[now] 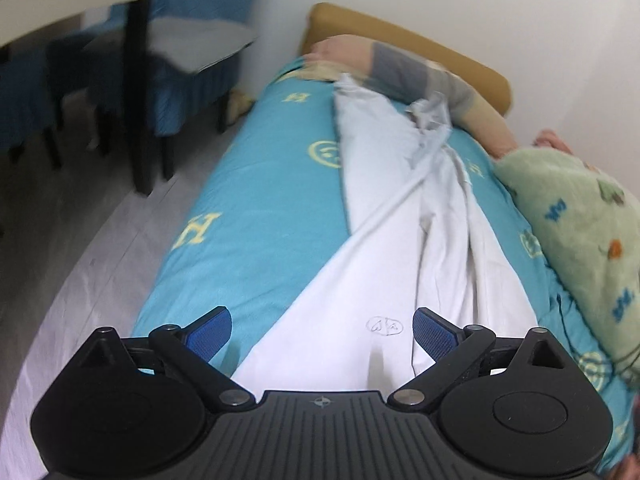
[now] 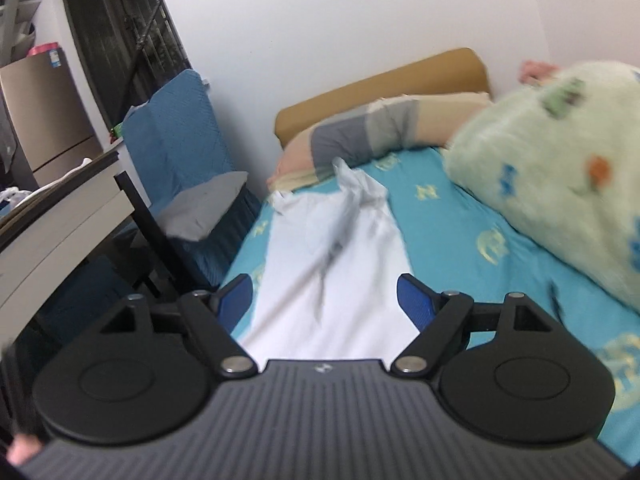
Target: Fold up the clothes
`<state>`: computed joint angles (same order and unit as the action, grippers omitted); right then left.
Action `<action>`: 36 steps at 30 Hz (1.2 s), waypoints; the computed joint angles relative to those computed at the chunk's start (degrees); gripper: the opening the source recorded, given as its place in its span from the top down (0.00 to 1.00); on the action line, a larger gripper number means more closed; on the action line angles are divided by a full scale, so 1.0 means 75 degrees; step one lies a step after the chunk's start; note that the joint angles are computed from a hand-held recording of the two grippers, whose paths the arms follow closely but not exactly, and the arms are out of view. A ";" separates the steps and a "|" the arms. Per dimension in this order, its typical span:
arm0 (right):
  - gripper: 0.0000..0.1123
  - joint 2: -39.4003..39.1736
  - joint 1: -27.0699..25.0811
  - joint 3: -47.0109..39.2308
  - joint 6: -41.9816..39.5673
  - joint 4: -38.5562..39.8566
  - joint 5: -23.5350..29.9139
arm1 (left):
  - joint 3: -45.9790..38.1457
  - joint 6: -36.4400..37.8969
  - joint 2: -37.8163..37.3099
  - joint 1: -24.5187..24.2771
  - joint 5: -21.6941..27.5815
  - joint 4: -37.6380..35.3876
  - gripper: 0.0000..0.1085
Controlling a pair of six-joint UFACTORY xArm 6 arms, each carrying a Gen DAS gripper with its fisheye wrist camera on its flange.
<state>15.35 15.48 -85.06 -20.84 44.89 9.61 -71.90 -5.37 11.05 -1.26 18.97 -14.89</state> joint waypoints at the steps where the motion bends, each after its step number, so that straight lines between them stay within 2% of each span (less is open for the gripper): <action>1: 0.28 -0.0272 -0.0076 0.0411 0.0246 -0.0031 0.0036 | 0.0078 -0.0102 -0.0100 0.0062 0.0084 -0.0109 0.11; 3: 0.27 -0.0621 -0.0281 0.0964 0.1246 -0.0439 0.0245 | 0.0164 -0.0633 -0.0218 0.0233 0.0288 -0.0024 0.13; 5: 0.27 -0.0772 -0.0402 0.1223 0.1683 -0.0250 0.0317 | 0.0198 -0.1430 -0.0249 0.0424 0.0510 0.0377 0.17; 8: 0.27 -0.0762 -0.0462 0.1251 0.1540 0.0444 0.0351 | 0.0005 -0.1885 -0.0111 0.0656 0.1213 0.0295 0.30; 10: 0.27 -0.0677 -0.0475 0.1187 0.1524 0.0533 0.0411 | -0.0116 -0.2109 -0.0025 0.0730 0.1734 0.0397 0.42; 12: 0.27 -0.0609 -0.0498 0.1128 0.1391 0.0734 0.0580 | -0.0281 -0.2635 0.0080 0.0672 0.2175 0.1165 0.42; 14: 0.27 -0.0579 -0.0520 0.1122 0.1139 0.1113 0.0768 | -0.0494 -0.2620 0.0226 0.0604 0.2593 0.1446 0.48; 15: 0.27 -0.0534 -0.0538 0.1082 0.1136 0.1176 0.0884 | -0.0525 -0.2667 0.0239 0.0536 0.2679 0.1726 0.53; 17: 0.27 -0.0382 -0.0584 0.0919 0.1353 0.1078 0.1161 | -0.0544 -0.2720 0.0204 0.0391 0.2777 0.2259 0.74; 18: 0.27 -0.0323 -0.0594 0.0861 0.1469 0.1013 0.1238 | -0.0518 -0.2660 0.0146 0.0329 0.2777 0.2416 0.96; 20: 0.27 -0.0257 -0.0593 0.0806 0.1666 0.0879 0.1266 | -0.0376 -0.2658 -0.0062 0.0185 0.2704 0.2848 0.98; 22: 0.27 -0.0258 -0.0605 0.0801 0.1597 0.0926 0.1277 | -0.0105 -0.2967 -0.0425 -0.0107 0.2410 0.3828 0.98; 25: 0.27 -0.0328 -0.0622 0.0892 0.1586 0.0923 0.1212 | 0.0676 -0.2946 -0.1396 -0.0578 0.1729 0.4697 0.98; 28: 0.27 -0.0337 -0.0698 0.0887 0.1447 0.1106 0.1255 | 0.1362 -0.2322 -0.2167 -0.1145 0.0988 0.4443 0.98; 31: 0.27 -0.0280 -0.0783 0.0813 0.1448 0.1141 0.1382 | 0.1471 -0.1245 -0.2122 -0.1769 0.0802 0.3567 0.98; 35: 0.27 -0.0273 -0.0911 0.0828 0.1396 0.1180 0.1668 | 0.0986 0.0180 -0.1415 -0.2034 0.1479 0.2015 0.97; 36: 0.27 -0.0271 -0.0959 0.0831 0.1351 0.1208 0.1809 | 0.0890 0.0454 -0.1315 -0.2010 0.1661 0.1682 0.93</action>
<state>13.32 8.29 -78.82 -10.70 53.95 23.18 -65.23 -1.96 1.19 -16.33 31.42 -2.27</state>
